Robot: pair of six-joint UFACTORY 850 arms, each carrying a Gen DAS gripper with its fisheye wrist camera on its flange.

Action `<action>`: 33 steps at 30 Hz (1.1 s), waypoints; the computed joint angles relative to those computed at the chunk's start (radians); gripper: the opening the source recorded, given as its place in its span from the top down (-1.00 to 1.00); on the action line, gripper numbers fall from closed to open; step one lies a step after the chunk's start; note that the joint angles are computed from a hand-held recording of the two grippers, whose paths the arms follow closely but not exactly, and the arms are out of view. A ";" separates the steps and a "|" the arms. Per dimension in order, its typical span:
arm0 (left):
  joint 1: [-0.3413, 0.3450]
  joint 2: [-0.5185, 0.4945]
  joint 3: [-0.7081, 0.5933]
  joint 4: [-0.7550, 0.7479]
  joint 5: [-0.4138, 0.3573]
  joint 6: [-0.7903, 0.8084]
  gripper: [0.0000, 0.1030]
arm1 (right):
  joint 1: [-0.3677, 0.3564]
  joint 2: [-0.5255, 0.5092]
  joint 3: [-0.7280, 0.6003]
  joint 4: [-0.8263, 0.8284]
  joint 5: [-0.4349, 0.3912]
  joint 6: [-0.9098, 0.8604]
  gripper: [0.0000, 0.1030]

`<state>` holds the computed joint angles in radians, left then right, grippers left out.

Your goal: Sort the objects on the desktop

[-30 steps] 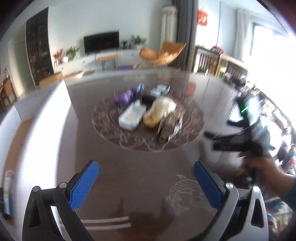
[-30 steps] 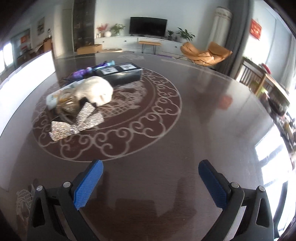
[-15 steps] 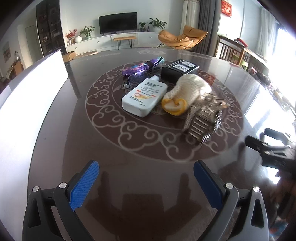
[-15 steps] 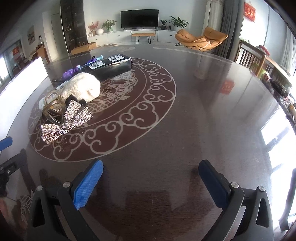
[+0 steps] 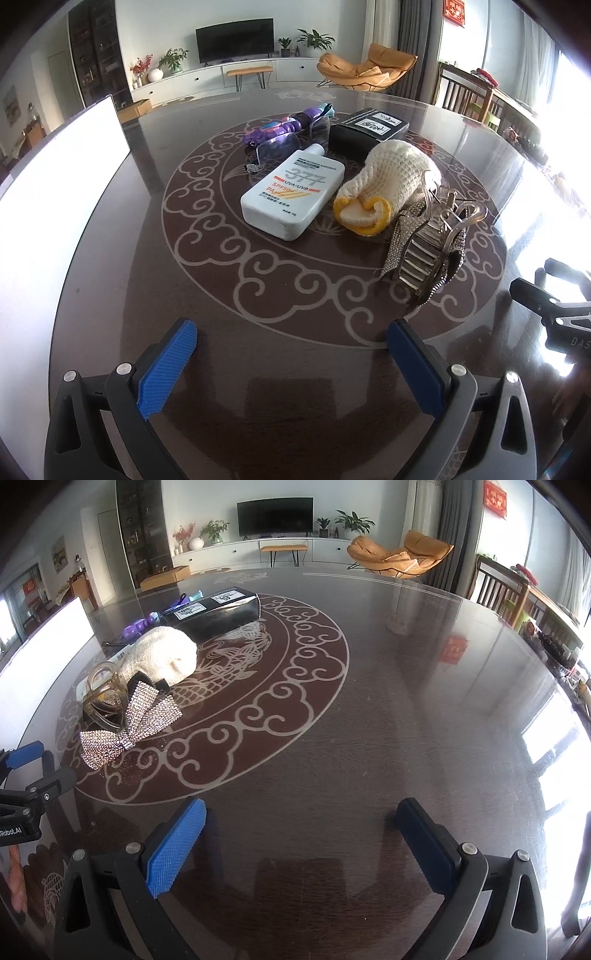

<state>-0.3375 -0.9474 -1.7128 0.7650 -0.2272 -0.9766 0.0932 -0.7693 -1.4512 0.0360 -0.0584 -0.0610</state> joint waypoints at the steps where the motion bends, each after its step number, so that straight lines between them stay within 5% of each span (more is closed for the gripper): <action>1: 0.000 0.000 0.000 0.000 0.000 0.001 -1.00 | 0.000 0.000 0.000 0.000 0.000 0.000 -1.00; 33: 0.000 -0.001 0.000 0.001 -0.001 -0.003 -1.00 | 0.000 0.001 0.001 0.011 -0.001 -0.011 -1.00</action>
<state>-0.3376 -0.9483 -1.7132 0.7661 -0.2280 -0.9793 0.0928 -0.7682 -1.4505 0.0466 -0.0594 -0.0715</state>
